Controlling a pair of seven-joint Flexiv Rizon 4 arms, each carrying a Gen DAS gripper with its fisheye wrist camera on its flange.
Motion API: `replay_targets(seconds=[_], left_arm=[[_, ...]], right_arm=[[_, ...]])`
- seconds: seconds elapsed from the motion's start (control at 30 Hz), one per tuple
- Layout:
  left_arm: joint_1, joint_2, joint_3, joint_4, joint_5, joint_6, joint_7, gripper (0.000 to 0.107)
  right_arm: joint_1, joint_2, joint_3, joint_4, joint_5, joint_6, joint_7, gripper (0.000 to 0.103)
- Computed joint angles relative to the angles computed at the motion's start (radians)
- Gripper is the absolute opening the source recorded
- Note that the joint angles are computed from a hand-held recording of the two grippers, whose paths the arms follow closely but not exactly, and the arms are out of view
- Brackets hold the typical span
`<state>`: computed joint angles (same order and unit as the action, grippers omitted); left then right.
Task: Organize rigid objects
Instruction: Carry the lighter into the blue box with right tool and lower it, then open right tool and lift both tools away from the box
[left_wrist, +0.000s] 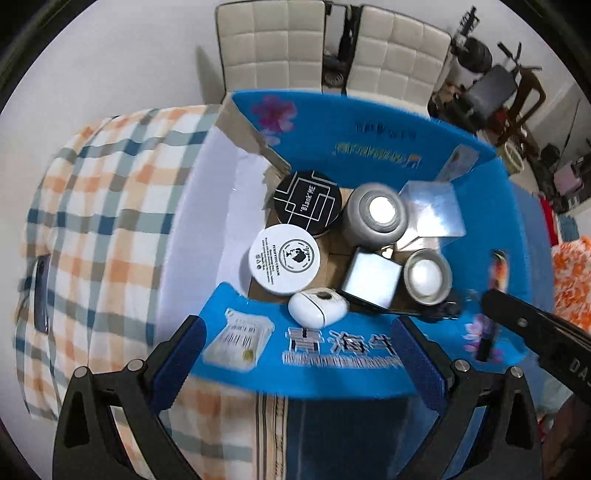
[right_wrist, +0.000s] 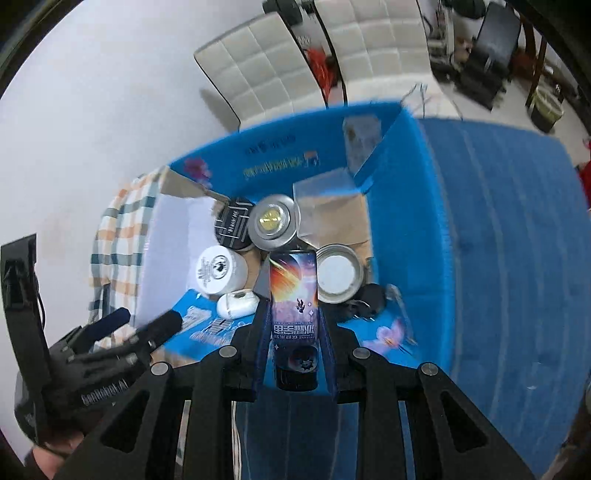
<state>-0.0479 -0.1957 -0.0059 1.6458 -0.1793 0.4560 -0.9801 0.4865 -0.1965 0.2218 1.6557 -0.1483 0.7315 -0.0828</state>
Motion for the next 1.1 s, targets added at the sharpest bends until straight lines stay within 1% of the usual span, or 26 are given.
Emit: replay_targets(seconds=[0.1, 0.17, 0.33, 0.4, 0.5, 0.73, 0.77, 0.83, 0.87, 0.9, 0.93, 0.97, 1.1], left_arm=[[-0.010, -0.024, -0.006, 0.004, 0.022, 0.047, 0.019, 0.102], [-0.017, -0.040, -0.008, 0.001, 0.043, 0.073, 0.024, 0.102], [-0.023, -0.073, -0.008, -0.019, 0.066, 0.077, 0.022, 0.102], [-0.024, -0.083, -0.006, -0.026, 0.072, 0.069, 0.015, 0.102], [-0.023, -0.088, -0.004, -0.028, 0.070, 0.056, 0.007, 0.102], [-0.024, -0.065, -0.006, -0.017, 0.062, 0.082, 0.015, 0.102], [-0.024, -0.067, -0.006, -0.021, 0.064, 0.084, 0.016, 0.102], [-0.023, -0.069, -0.006, -0.029, 0.065, 0.084, 0.017, 0.102], [-0.023, -0.070, -0.006, -0.033, 0.066, 0.081, 0.015, 0.102], [-0.022, -0.072, -0.006, -0.037, 0.066, 0.078, 0.015, 0.102], [-0.022, -0.073, -0.006, -0.040, 0.066, 0.077, 0.015, 0.102], [-0.021, -0.073, -0.006, -0.043, 0.065, 0.078, 0.015, 0.102], [-0.020, -0.069, -0.006, -0.048, 0.061, 0.077, 0.016, 0.102]], right_arm=[[-0.007, -0.065, -0.006, -0.016, 0.034, 0.045, -0.011, 0.027], [-0.011, -0.103, -0.008, -0.039, 0.055, 0.032, -0.030, 0.027], [-0.030, -0.160, -0.002, -0.057, 0.133, 0.047, -0.066, 0.027], [-0.045, -0.183, 0.011, -0.074, 0.177, 0.044, -0.115, 0.028], [-0.045, -0.205, 0.010, -0.103, 0.192, -0.006, -0.146, 0.028], [-0.030, -0.231, -0.007, -0.175, 0.171, -0.130, -0.185, 0.030], [-0.024, -0.232, -0.014, -0.184, 0.156, -0.156, -0.179, 0.032], [-0.014, -0.234, -0.020, -0.206, 0.139, -0.218, -0.167, 0.040], [-0.011, -0.232, -0.024, -0.209, 0.132, -0.236, -0.159, 0.052], [-0.010, -0.225, -0.026, -0.206, 0.126, -0.245, -0.154, 0.071], [-0.007, -0.223, -0.028, -0.210, 0.117, -0.264, -0.150, 0.081], [-0.005, -0.220, -0.028, -0.209, 0.112, -0.264, -0.151, 0.084], [0.014, -0.236, -0.036, -0.257, 0.067, -0.361, -0.162, 0.085]])
